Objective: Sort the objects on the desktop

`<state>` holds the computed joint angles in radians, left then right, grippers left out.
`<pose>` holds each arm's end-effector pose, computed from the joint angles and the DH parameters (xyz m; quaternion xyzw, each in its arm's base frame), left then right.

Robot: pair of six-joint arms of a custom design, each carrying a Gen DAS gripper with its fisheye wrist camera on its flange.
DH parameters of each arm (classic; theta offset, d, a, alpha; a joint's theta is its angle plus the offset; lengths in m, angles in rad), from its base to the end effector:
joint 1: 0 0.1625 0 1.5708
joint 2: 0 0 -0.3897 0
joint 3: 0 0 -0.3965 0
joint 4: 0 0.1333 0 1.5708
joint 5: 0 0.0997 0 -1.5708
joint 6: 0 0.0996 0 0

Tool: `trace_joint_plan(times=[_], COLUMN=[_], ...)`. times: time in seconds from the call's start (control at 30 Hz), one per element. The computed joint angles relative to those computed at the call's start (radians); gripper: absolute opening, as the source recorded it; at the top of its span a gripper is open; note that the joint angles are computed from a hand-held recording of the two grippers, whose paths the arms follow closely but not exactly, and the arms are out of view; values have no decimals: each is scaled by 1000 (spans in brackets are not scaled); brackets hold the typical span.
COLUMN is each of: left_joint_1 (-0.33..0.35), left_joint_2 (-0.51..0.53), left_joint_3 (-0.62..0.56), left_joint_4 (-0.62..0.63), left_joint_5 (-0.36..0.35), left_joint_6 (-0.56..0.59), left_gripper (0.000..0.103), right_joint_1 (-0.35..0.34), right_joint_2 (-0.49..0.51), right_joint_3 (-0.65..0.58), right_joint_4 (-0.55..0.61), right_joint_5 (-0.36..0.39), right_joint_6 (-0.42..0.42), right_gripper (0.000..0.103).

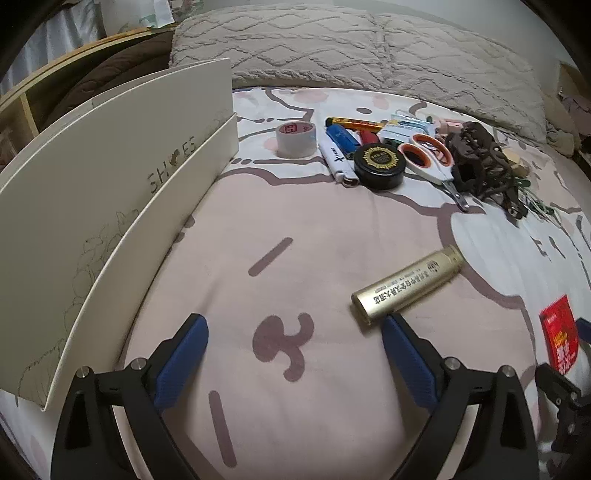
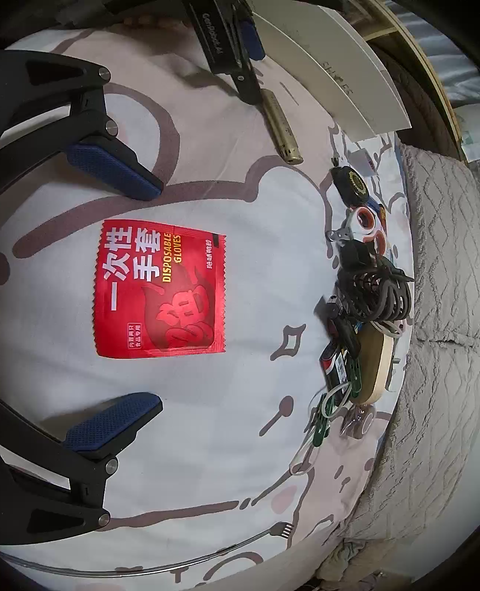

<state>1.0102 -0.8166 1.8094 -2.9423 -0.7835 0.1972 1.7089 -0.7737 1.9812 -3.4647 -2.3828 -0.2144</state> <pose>-0.1475 -0.6183 0.0860 0.2684 0.8694 -0.2390 0.3391 0.1348 -0.5267 0.0744 0.0209 -0.8750 0.2947 0.3834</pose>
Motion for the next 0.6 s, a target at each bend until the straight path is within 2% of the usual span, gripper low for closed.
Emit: trace_joint_plan(times=[0.13,0.33,0.47,0.6], left_joint_1=[-2,-15,-1,7], left_joint_2=[27,78,82,59], left_joint_3=[-31,-72,-106,-89], left_joint_4=[9,-13,42,55], left_joint_5=[36,85,59,16], left_joint_6=[-15,31,2,-4], left_gripper=[97,97,97,97], right_joint_1=[-2,-9,-19,-27], right_joint_2=[-2,-4,-13,-19], right_joint_3=[1,2,8,20], right_joint_4=[3,-4,-4,-26], right_joint_5=[9,24,48,74], right_joint_6=[6,6,13,12], right_gripper=[103,103,103,103])
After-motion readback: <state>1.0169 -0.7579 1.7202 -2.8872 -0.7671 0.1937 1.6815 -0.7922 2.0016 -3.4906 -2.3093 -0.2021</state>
